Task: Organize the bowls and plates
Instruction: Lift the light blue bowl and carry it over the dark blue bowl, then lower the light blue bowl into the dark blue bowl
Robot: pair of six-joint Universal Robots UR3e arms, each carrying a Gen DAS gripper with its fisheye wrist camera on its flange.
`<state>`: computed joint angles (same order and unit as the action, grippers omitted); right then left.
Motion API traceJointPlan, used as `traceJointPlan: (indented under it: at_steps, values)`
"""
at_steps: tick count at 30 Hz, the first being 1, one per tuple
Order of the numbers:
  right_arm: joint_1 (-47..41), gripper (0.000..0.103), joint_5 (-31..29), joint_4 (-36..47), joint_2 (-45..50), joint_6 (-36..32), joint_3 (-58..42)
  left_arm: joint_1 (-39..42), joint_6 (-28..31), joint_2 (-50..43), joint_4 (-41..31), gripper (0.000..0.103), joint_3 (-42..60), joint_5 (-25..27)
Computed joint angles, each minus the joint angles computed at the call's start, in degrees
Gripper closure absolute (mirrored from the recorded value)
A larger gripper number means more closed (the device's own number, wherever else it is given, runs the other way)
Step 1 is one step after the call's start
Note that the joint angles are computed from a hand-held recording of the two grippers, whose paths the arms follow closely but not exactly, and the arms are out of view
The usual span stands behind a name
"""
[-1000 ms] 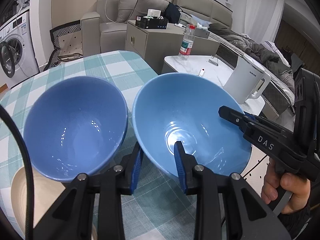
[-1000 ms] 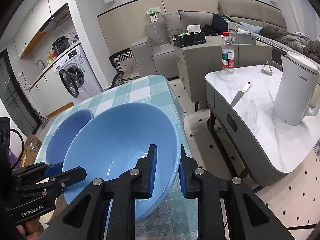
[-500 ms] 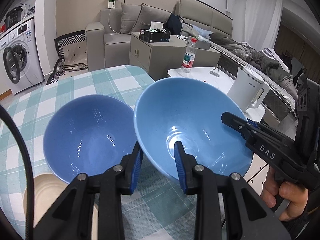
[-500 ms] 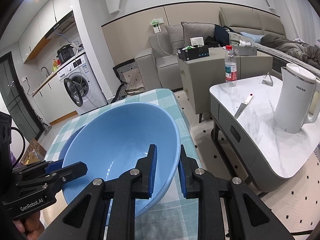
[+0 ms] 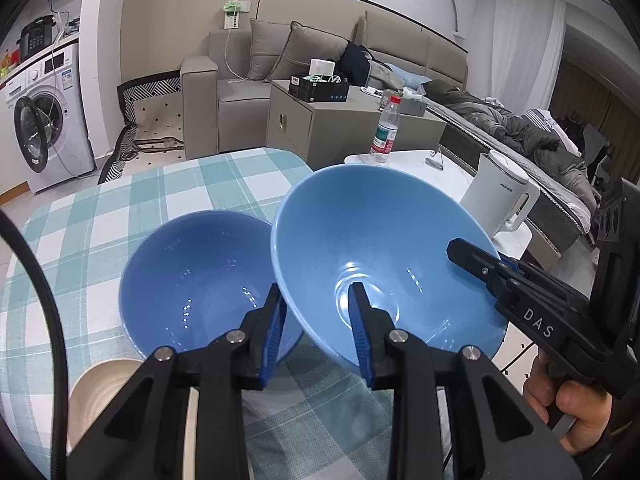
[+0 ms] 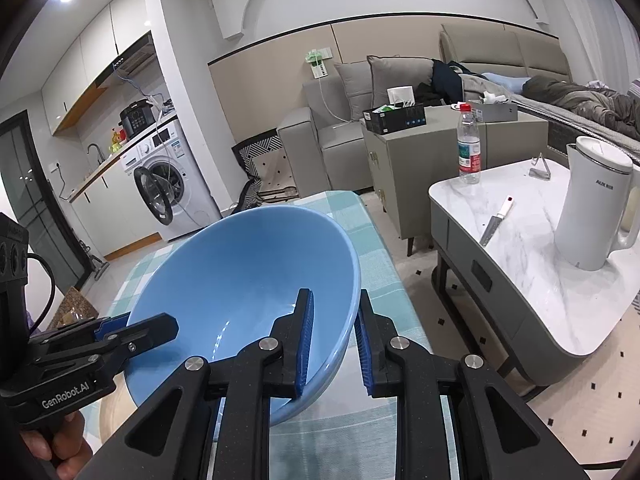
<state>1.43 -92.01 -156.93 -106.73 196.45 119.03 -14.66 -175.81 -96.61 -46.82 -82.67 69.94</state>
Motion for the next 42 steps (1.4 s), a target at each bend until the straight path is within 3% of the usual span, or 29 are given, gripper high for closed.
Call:
traceJointPlan:
  at_steps: [22, 42]
  values:
    - [5.87, 0.080, -5.01, 0.24, 3.82, 0.89, -6.49, 2.15, 0.82, 2.92, 0.62, 0.073, -0.37, 0.32]
    - [15.09, 0.079, -10.64, 2.32, 16.68, 1.55, -21.22, 9.92, 2.01, 7.86, 2.56, 0.073, -5.81, -2.54]
